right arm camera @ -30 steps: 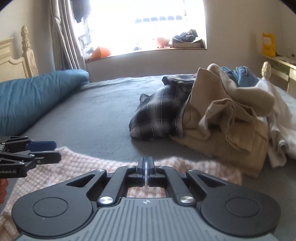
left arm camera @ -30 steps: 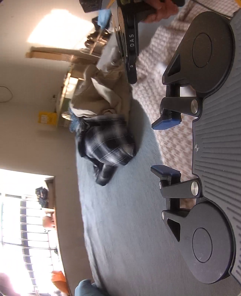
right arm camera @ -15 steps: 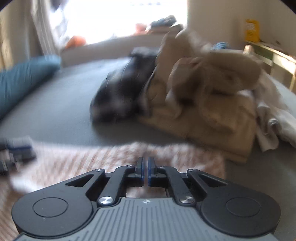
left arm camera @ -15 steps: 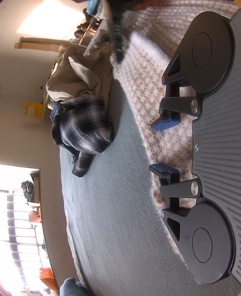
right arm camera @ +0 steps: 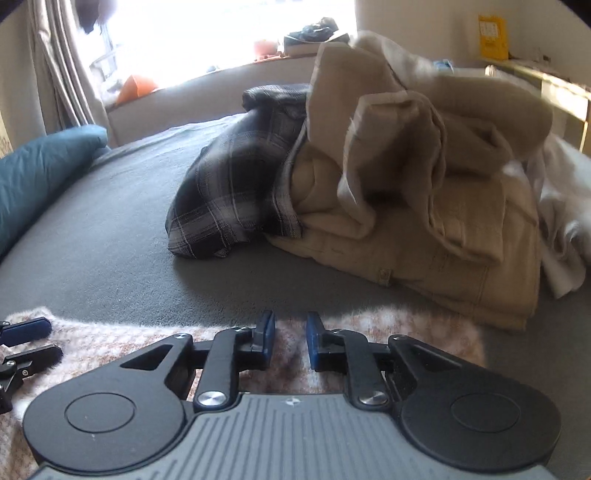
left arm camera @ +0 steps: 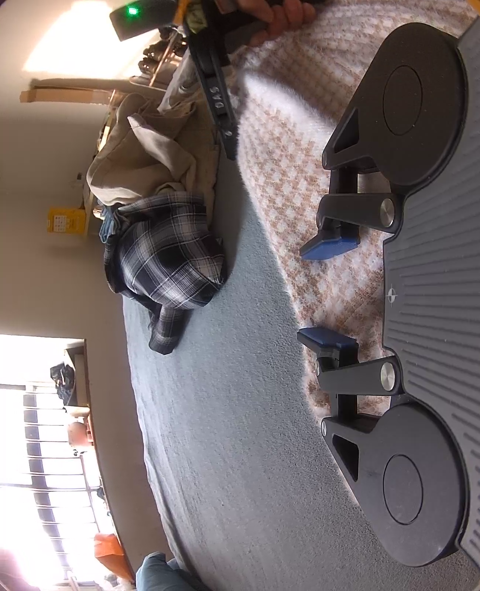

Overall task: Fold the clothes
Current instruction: 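Pinch the cardigan fold edge with the left gripper and tug it straight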

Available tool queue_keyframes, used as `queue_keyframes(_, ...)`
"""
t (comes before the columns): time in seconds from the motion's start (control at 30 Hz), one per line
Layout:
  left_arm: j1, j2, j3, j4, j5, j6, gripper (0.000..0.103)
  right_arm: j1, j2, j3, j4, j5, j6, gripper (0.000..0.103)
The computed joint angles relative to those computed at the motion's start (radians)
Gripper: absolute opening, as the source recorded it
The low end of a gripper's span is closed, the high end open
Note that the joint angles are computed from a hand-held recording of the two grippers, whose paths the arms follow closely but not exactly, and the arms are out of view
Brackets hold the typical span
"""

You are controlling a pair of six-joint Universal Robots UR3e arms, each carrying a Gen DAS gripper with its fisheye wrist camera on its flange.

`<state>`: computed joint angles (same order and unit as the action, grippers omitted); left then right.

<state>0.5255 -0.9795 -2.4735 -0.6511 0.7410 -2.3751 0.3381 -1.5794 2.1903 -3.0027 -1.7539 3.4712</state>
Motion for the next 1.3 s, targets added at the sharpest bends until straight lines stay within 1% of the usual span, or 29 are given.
queue_keyframes(0.1,0.044,0.096,-0.012,-0.065,-0.033,0.036,0.042,0.095,-0.026,-0.057,0.035,-0.113,-0.058,0.018)
queue_keyframes(0.13,0.071,0.154,-0.017,-0.120,-0.057,0.069,0.042,0.110,-0.044,-0.058,0.032,-0.103,-0.063,0.018)
queue_keyframes(0.17,0.116,0.235,-0.009,-0.258,-0.108,0.156,0.043,0.126,-0.061,-0.059,0.028,-0.094,-0.067,0.018)
queue_keyframes(0.2,0.168,0.320,0.010,-0.433,-0.160,0.265,0.043,0.142,-0.074,-0.064,0.024,-0.082,-0.072,0.018)
queue_keyframes(0.23,0.197,0.379,0.030,-0.561,-0.188,0.346,0.043,0.157,-0.068,-0.077,0.021,-0.061,-0.080,0.018)
queue_keyframes(0.27,0.184,0.396,0.042,-0.605,-0.176,0.398,0.043,0.172,-0.061,-0.090,0.018,-0.039,-0.087,0.018)
queue_keyframes(0.3,0.143,0.391,0.034,-0.565,-0.135,0.416,0.043,0.185,-0.047,-0.101,0.020,-0.021,-0.092,0.018)
queue_keyframes(0.4,0.002,0.320,-0.050,-0.247,0.010,0.313,0.045,0.215,0.052,-0.136,0.027,-0.004,-0.092,0.018)
queue_keyframes(0.43,-0.026,0.293,-0.063,-0.184,0.044,0.291,0.048,0.221,0.088,-0.141,0.027,-0.005,-0.087,0.017)
queue_keyframes(0.47,-0.014,0.273,-0.048,-0.204,0.037,0.283,0.051,0.228,0.122,-0.142,0.015,-0.010,-0.085,0.017)
queue_keyframes(0.5,-0.001,0.255,-0.030,-0.232,0.030,0.278,0.055,0.241,0.141,-0.124,-0.041,-0.031,-0.089,0.017)
queue_keyframes(0.53,0.011,0.234,-0.012,-0.256,0.023,0.271,0.057,0.244,0.140,-0.128,-0.037,-0.037,-0.073,0.017)
queue_keyframes(0.57,0.024,0.223,0.004,-0.284,0.016,0.266,0.057,0.242,0.127,-0.147,0.004,-0.035,-0.058,0.018)
queue_keyframes(0.63,0.068,0.253,0.028,-0.364,-0.003,0.264,0.056,0.241,0.101,-0.182,0.079,-0.033,-0.030,0.018)
queue_keyframes(0.67,0.095,0.277,0.039,-0.414,-0.014,0.270,0.056,0.252,0.071,-0.176,0.088,-0.037,-0.024,0.018)
queue_keyframes(0.7,0.140,0.331,0.051,-0.506,-0.034,0.301,0.056,0.257,0.040,-0.161,0.077,-0.019,-0.021,0.018)
queue_keyframes(0.77,0.266,0.433,0.104,-0.786,-0.096,0.432,0.056,0.273,0.005,-0.150,0.059,-0.005,-0.018,0.018)
queue_keyframes(0.8,0.310,0.451,0.131,-0.878,-0.110,0.460,0.056,0.284,0.001,-0.154,0.053,-0.006,-0.018,0.018)
queue_keyframes(0.83,0.321,0.426,0.144,-0.886,-0.117,0.430,0.056,0.293,0.017,-0.171,0.055,-0.008,-0.017,0.018)
queue_keyframes(0.87,0.318,0.387,0.153,-0.860,-0.115,0.371,0.056,0.300,0.032,-0.186,0.057,-0.011,-0.017,0.018)
queue_keyframes(0.9,0.304,0.323,0.167,-0.815,-0.107,0.283,0.055,0.305,0.045,-0.193,0.060,-0.015,-0.015,0.018)
queue_keyframes(0.97,0.287,0.194,0.210,-0.771,-0.100,0.117,0.053,0.302,0.068,-0.198,0.067,0.002,0.006,0.018)
queue_keyframes(1.0,0.279,0.136,0.232,-0.769,-0.101,0.064,0.050,0.304,0.079,-0.199,0.063,0.008,0.015,0.018)
queue_keyframes(1.03,0.270,0.087,0.250,-0.763,-0.102,0.020,0.044,0.308,0.089,-0.199,0.056,0.011,0.017,0.018)
queue_keyframes(1.1,0.241,0.044,0.253,-0.718,-0.092,-0.016,0.039,0.321,0.106,-0.203,0.044,0.004,0.020,0.019)
queue_keyframes(1.17,0.228,0.045,0.247,-0.728,-0.099,0.010,0.033,0.325,0.110,-0.205,0.037,0.010,0.023,0.019)
queue_keyframes(1.23,0.226,0.059,0.233,-0.740,-0.110,0.034,0.025,0.322,0.116,-0.207,0.031,0.020,0.026,0.019)
queue_keyframes(1.27,0.220,0.067,0.216,-0.703,-0.108,0.023,0.021,0.321,0.119,-0.207,0.027,0.024,0.027,0.019)
queue_keyframes(1.3,0.214,0.062,0.208,-0.672,-0.106,0.015,0.013,0.320,0.122,-0.207,0.023,0.027,0.029,0.019)
